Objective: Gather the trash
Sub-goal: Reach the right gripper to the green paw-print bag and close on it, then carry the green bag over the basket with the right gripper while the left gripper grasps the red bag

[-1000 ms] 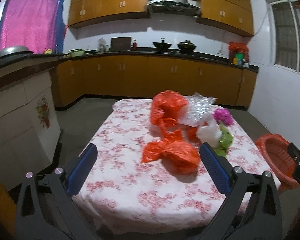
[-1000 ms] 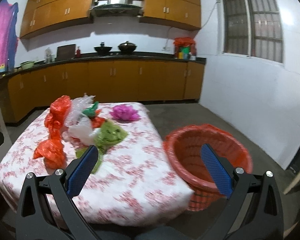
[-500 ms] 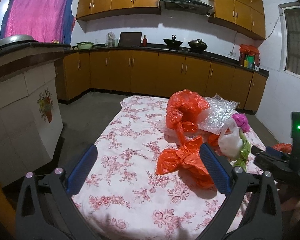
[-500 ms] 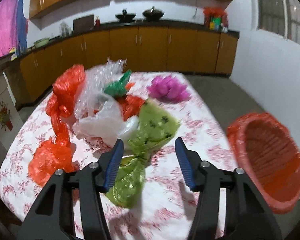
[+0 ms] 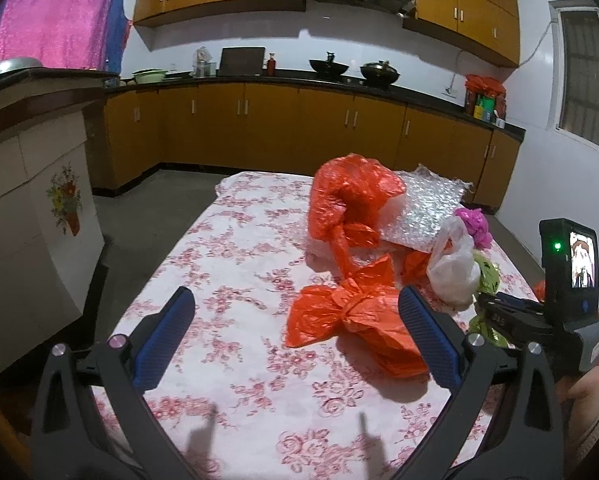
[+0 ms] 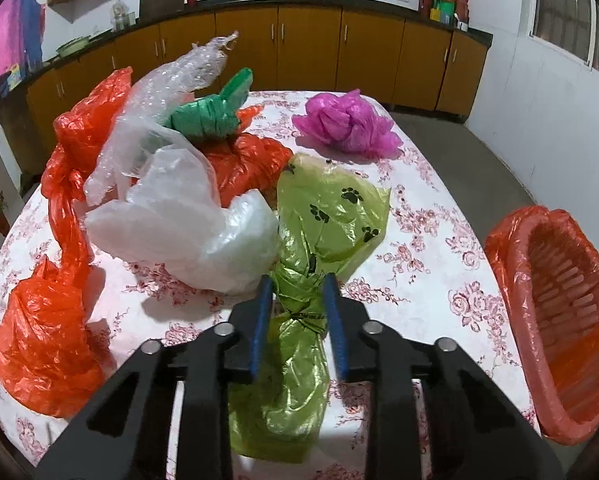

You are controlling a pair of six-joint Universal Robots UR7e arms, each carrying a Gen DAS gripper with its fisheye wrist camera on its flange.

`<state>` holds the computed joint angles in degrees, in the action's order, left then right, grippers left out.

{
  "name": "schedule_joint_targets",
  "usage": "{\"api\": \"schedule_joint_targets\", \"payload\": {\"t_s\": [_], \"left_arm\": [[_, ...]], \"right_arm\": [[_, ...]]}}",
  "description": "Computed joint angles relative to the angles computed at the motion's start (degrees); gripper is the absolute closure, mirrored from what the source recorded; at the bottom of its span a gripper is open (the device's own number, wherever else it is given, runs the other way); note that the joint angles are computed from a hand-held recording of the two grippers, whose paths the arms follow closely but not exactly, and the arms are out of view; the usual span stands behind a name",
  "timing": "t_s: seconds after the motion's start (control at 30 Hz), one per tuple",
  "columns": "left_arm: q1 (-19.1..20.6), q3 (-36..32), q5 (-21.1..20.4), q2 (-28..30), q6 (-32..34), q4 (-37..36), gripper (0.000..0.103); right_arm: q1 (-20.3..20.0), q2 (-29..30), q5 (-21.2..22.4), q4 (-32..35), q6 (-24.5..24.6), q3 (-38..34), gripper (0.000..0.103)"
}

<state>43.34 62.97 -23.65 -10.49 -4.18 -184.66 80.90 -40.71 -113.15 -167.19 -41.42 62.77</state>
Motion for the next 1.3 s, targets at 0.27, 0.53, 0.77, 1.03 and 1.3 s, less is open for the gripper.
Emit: {"api": "schedule_joint_targets", "payload": {"t_s": [0.27,0.53,0.77,1.03,1.3], "left_arm": [[0.74,-4.92,-3.64,2.41,-1.01,6.26,0.004],[2.04,-14.02,-7.19,6.35,-5.13,20.54,0.017],[2.90,-17.67,-8.74,8.03,-9.40,28.19,0.039],[2.80,-17.19,-10.08,7.91,-5.97,24.62,0.075],[2.33,-15.87,-12.34,7.40,-2.02,20.05,0.090]], "right_arm": [[-1.27,-2.80,1.28,-1.35,0.53,2.53,0.084],[-2.20,-4.32,2.09,-2.01,0.77,3.54,0.085],[-2.50,-4.92,2.56,-2.53,0.48,4.57,0.085],[-2.81,-6.58,4.21,-4.41,-0.24,7.47,0.085],[-3.11,-8.52,5.91,-5.52,0.34,9.45,0.085]]}}
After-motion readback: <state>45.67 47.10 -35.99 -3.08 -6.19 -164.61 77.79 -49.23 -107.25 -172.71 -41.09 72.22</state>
